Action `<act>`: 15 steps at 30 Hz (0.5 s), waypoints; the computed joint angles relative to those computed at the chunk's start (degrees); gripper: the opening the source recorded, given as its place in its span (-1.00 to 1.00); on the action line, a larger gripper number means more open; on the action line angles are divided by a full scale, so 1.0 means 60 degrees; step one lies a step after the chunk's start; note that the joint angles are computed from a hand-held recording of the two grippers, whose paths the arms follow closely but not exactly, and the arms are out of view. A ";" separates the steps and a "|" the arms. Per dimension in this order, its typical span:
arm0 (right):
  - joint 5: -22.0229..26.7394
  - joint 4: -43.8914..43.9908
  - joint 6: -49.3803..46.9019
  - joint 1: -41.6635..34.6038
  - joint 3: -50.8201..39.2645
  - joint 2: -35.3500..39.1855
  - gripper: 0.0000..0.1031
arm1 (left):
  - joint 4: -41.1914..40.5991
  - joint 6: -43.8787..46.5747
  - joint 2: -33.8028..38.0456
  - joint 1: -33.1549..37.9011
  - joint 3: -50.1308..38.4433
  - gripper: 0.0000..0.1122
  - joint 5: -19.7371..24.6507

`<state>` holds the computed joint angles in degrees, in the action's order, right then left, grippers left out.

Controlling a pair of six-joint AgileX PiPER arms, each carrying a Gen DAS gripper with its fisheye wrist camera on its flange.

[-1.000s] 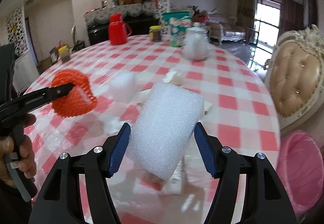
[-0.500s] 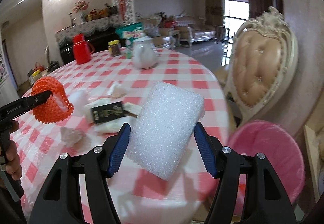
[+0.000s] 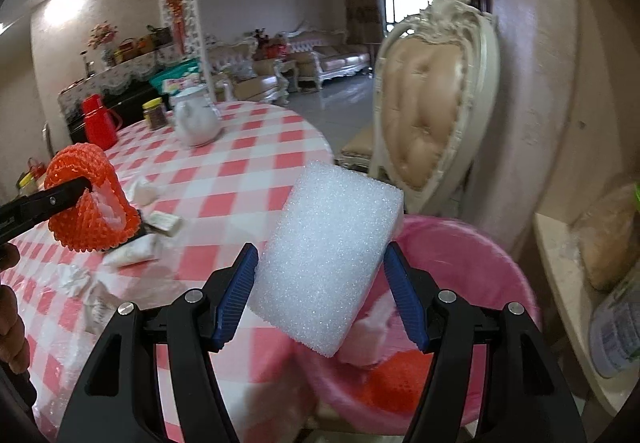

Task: Collect trash
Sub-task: 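Carry the foam sheet with the right tool while the left tool carries the orange net to the bin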

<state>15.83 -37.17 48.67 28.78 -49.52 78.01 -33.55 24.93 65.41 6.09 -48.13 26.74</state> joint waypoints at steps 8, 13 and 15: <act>-0.0448 0.1492 -0.1831 -0.1490 0.0443 -0.0114 0.19 | 0.2156 -0.2561 0.1229 -0.2487 -0.0926 -0.41 -0.0759; -0.0668 0.2491 -0.2990 -0.2171 0.0623 -0.0061 0.20 | 0.2648 -0.3138 0.1954 -0.3377 -0.1397 -0.40 -0.0944; -0.0722 0.2822 -0.3380 -0.2370 0.0676 -0.0017 0.20 | 0.2674 -0.3205 0.2245 -0.3617 -0.1594 -0.40 -0.0960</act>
